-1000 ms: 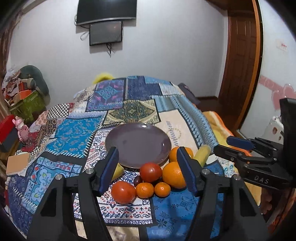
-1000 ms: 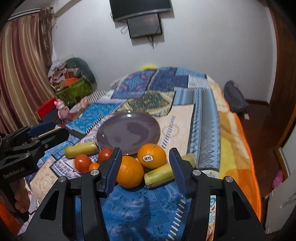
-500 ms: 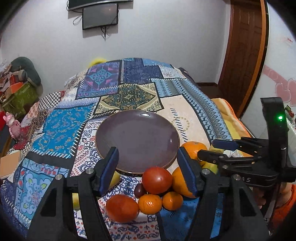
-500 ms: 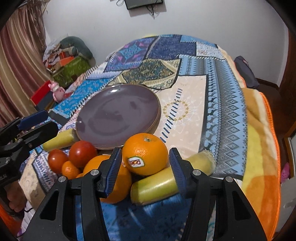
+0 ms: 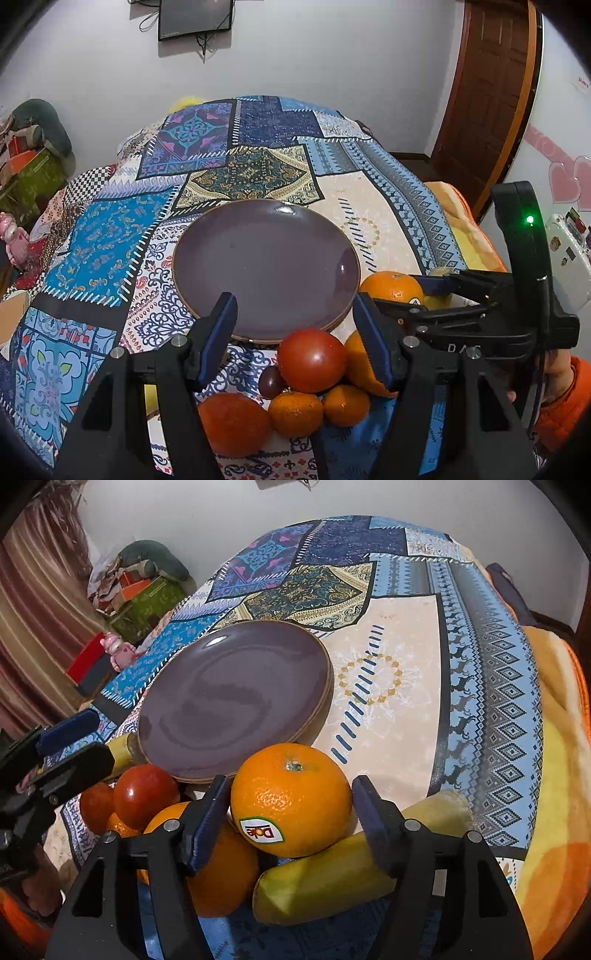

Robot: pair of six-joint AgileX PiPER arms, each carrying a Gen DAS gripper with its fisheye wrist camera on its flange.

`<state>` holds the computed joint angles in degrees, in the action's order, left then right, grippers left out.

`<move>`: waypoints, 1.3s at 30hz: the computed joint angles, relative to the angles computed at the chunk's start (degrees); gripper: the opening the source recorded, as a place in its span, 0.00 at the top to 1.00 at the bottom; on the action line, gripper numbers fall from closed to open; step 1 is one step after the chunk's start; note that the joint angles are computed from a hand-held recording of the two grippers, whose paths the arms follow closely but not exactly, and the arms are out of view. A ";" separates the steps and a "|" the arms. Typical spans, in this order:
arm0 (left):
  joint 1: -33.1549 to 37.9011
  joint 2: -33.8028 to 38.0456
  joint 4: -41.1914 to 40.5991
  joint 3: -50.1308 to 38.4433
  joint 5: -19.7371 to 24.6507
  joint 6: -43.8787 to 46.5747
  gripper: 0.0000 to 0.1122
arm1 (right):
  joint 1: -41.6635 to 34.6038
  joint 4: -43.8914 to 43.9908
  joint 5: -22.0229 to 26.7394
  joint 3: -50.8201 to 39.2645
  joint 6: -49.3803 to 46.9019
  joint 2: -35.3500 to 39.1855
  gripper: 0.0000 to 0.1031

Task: Organize fruits
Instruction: 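Grasp the Dole-sticker orange with the right gripper while the left gripper approaches another orange, then grasp the large orange with the left gripper while the right gripper holds its orange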

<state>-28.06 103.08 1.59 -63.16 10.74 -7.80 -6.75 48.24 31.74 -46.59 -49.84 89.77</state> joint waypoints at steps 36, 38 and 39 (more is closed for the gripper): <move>-6.88 4.86 -14.40 -7.09 12.70 10.15 0.42 | -15.79 1.71 7.56 11.19 -3.70 -21.80 0.40; -7.03 5.76 -12.82 -7.57 12.02 8.57 0.42 | -16.31 2.59 7.76 11.68 -4.95 -21.45 0.40; -7.50 6.01 -10.81 -7.77 11.73 6.90 0.42 | -16.53 2.98 7.82 11.89 -5.54 -21.21 0.40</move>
